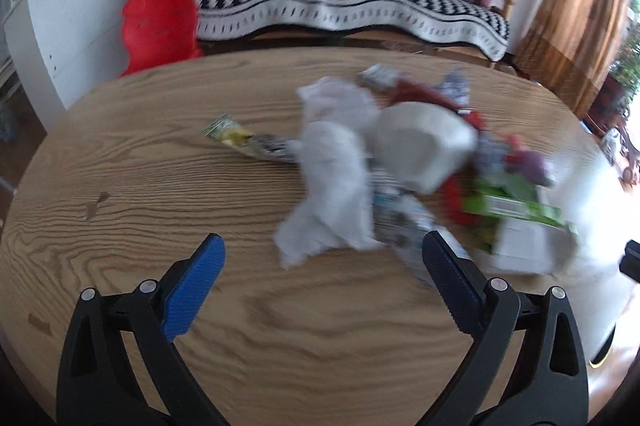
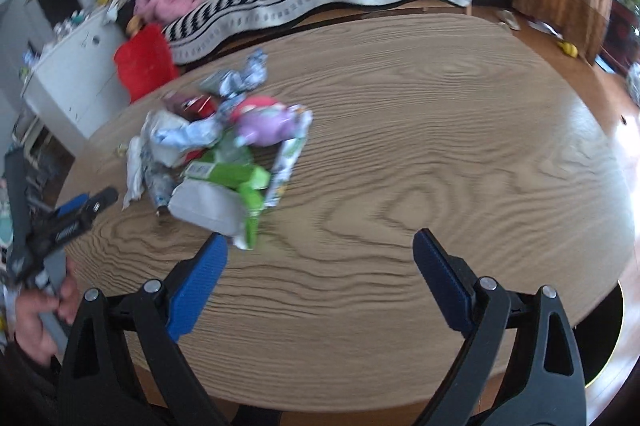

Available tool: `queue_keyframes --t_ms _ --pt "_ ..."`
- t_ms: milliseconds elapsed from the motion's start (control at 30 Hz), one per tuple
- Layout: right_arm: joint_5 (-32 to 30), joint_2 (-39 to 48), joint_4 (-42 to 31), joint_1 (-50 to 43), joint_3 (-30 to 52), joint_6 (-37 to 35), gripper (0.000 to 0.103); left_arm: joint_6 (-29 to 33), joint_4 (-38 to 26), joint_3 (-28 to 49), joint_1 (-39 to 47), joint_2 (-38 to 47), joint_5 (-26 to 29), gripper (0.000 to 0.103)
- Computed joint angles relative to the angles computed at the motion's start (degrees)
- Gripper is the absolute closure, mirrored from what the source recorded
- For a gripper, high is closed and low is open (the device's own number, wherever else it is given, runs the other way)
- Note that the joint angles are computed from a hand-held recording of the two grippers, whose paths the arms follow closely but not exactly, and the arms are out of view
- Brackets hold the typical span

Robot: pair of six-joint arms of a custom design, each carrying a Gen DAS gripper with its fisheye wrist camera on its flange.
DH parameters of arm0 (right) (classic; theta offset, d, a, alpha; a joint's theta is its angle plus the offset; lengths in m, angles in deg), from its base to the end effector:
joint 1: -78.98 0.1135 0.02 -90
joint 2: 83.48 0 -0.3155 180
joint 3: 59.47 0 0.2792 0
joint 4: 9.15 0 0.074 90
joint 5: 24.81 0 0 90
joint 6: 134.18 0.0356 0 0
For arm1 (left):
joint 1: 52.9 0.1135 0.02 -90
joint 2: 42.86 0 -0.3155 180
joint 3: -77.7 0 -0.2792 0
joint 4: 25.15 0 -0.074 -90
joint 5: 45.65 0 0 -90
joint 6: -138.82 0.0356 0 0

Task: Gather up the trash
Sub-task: 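Grasp white tissue with left tool while right tool grasps green-white wrapper, then carry both items to the bin and open both tools over it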

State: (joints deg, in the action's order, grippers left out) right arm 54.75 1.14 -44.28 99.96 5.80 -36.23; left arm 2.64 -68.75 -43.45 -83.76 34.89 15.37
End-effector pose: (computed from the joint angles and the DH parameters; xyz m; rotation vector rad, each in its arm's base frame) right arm 0.2938 0.1196 0.2464 -0.3638 2.5276 0.4300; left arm 0.2370 -0.1215 0.2381 -0.4817 2.4154 0.1224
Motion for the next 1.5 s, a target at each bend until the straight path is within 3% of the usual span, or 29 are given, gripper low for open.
queue_keyframes --t_ms 133,233,333,367,400,467,867,967,1000,1033,1167,1300,1500 --pt "1.4 2.8 0.9 2.2 1.0 0.1 0.012 4.3 6.3 -1.5 5.2 3.2 2.8 0.007" --pt "1.2 4.1 1.2 2.1 1.4 0.2 0.012 5.8 9.2 -1.3 7.3 5.7 5.1 0.015" --pt "0.8 5.1 1.5 2.0 1.7 0.1 0.012 8.5 12.1 -0.8 10.4 7.7 8.5 0.041" --pt "0.5 5.4 1.6 2.1 1.7 0.1 0.012 8.4 12.2 -0.6 10.7 8.1 9.2 0.065" --pt "0.2 5.7 1.8 2.2 1.7 0.0 0.012 7.9 11.4 -0.2 10.6 8.2 8.7 0.082" --pt "-0.3 6.8 2.1 2.7 2.3 -0.1 0.012 6.6 9.8 0.2 10.3 7.8 8.7 0.090" --pt "-8.0 15.3 7.3 3.6 6.1 4.8 0.017 -2.8 -4.2 2.5 -0.3 -1.8 -0.5 0.093" --pt "-13.4 16.4 7.6 3.0 6.7 6.0 0.047 -3.4 -5.2 3.8 -3.3 -1.3 -2.3 0.093" --pt "-14.3 16.5 7.6 3.0 6.9 6.2 0.075 -3.5 -5.6 4.6 -4.6 -0.6 -3.0 0.093" --pt "-16.2 16.2 8.0 2.8 6.6 6.5 0.083 -3.7 -6.0 5.1 -5.6 0.0 -3.6 0.093" --pt "-18.4 10.9 7.4 2.8 4.8 5.2 0.086 -3.7 -6.6 6.7 -7.9 1.3 -4.1 0.093" --pt "-16.4 4.4 5.2 2.4 3.5 3.6 0.086 -4.6 -6.9 8.6 -10.0 2.1 -4.7 0.093" --pt "-14.7 -7.1 0.0 -8.1 -0.6 -3.0 0.086 -5.9 -5.7 14.0 -15.7 6.6 -5.3 0.093"
